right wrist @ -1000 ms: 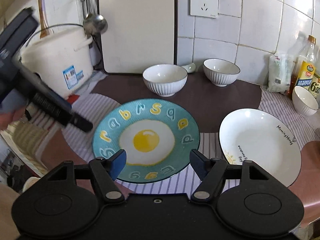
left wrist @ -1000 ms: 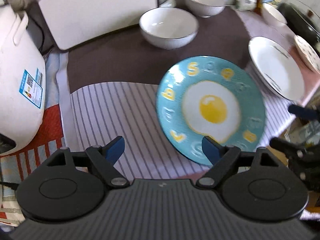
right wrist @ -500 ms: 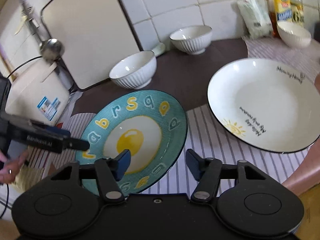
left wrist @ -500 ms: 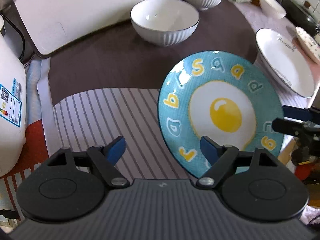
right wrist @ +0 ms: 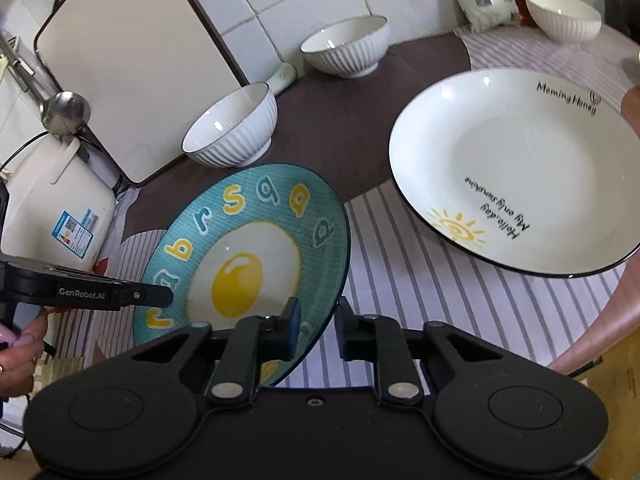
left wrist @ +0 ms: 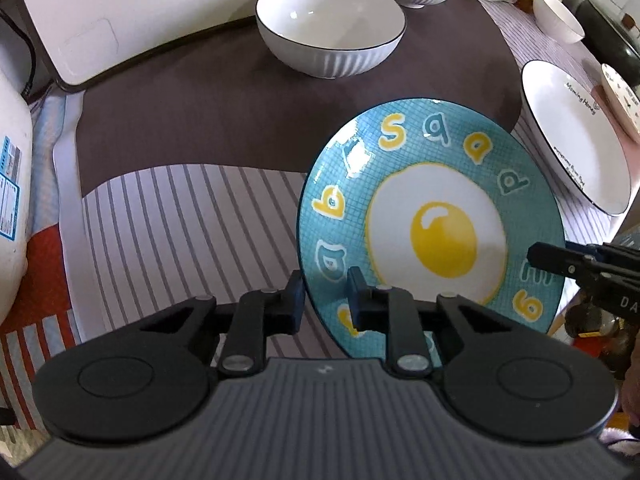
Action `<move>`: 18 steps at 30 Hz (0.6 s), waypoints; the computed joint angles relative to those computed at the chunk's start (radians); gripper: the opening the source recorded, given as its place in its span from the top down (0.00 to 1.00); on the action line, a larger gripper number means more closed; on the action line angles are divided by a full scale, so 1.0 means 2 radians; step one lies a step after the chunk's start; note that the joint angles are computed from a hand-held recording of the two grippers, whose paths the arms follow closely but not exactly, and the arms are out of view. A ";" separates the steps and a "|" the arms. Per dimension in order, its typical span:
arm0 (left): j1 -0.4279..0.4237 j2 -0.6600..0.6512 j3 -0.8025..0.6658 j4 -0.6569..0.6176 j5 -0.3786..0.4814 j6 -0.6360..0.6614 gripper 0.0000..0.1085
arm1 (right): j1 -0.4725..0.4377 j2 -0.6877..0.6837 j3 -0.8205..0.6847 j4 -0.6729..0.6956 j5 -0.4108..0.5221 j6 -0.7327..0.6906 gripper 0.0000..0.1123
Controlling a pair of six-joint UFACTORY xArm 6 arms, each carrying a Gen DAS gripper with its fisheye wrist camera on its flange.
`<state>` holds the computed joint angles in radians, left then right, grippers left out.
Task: Organize plates and bowls
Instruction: 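Lift the egg plate with both grippers and carry it over the white plate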
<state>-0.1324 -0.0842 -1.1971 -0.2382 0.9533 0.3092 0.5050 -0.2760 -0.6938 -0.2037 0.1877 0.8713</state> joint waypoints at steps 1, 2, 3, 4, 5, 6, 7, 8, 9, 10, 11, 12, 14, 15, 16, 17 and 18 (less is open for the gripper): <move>0.002 0.002 -0.004 -0.003 0.005 0.001 0.81 | 0.000 0.000 0.000 0.011 0.000 -0.008 0.82; 0.004 0.005 -0.007 -0.006 0.009 0.000 0.81 | 0.001 -0.002 0.002 0.032 -0.003 -0.022 0.82; 0.005 0.006 -0.008 -0.008 0.012 0.000 0.81 | 0.002 -0.004 0.005 0.051 -0.007 -0.037 0.82; 0.006 0.007 -0.009 -0.010 0.012 0.001 0.81 | 0.002 -0.004 0.006 0.066 -0.009 -0.053 0.82; 0.006 0.007 -0.009 -0.012 0.012 0.003 0.81 | 0.003 -0.003 0.004 0.079 -0.007 -0.068 0.82; 0.006 0.008 -0.009 -0.013 0.012 0.002 0.81 | 0.003 -0.001 0.003 0.086 -0.004 -0.076 0.82; 0.005 0.009 -0.010 -0.013 0.012 0.000 0.81 | 0.005 0.002 0.003 0.109 -0.007 -0.095 0.82; 0.005 0.011 -0.013 -0.014 0.014 -0.002 0.81 | 0.007 0.008 0.000 0.132 -0.008 -0.113 0.82; 0.006 0.014 -0.018 -0.014 0.020 -0.004 0.81 | 0.009 0.014 -0.004 0.147 -0.007 -0.123 0.81; 0.007 0.018 -0.025 -0.013 0.028 -0.008 0.81 | 0.009 0.018 -0.007 0.140 -0.010 -0.114 0.81; 0.008 0.024 -0.034 -0.013 0.039 -0.013 0.81 | 0.008 0.020 -0.010 0.143 -0.007 -0.115 0.81; 0.009 0.033 -0.048 -0.010 0.056 -0.024 0.80 | 0.009 0.020 -0.013 0.159 -0.002 -0.131 0.82; 0.010 0.048 -0.071 -0.008 0.081 -0.037 0.78 | 0.009 0.015 -0.013 0.185 -0.003 -0.162 0.83; 0.011 0.050 -0.075 -0.010 0.085 -0.038 0.78 | 0.010 0.011 -0.012 0.206 -0.005 -0.182 0.83; 0.013 0.053 -0.080 -0.014 0.091 -0.037 0.78 | 0.012 0.008 -0.012 0.232 -0.009 -0.208 0.82; 0.015 0.054 -0.085 -0.019 0.098 -0.037 0.78 | 0.012 0.004 -0.012 0.252 -0.011 -0.227 0.82; 0.016 0.052 -0.085 -0.020 0.100 -0.037 0.78 | 0.011 0.003 -0.015 0.254 -0.010 -0.229 0.82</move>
<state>-0.1009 0.0205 -1.3672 -0.2780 1.1537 0.2344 0.5267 -0.2694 -0.7232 0.3052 0.1677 0.4132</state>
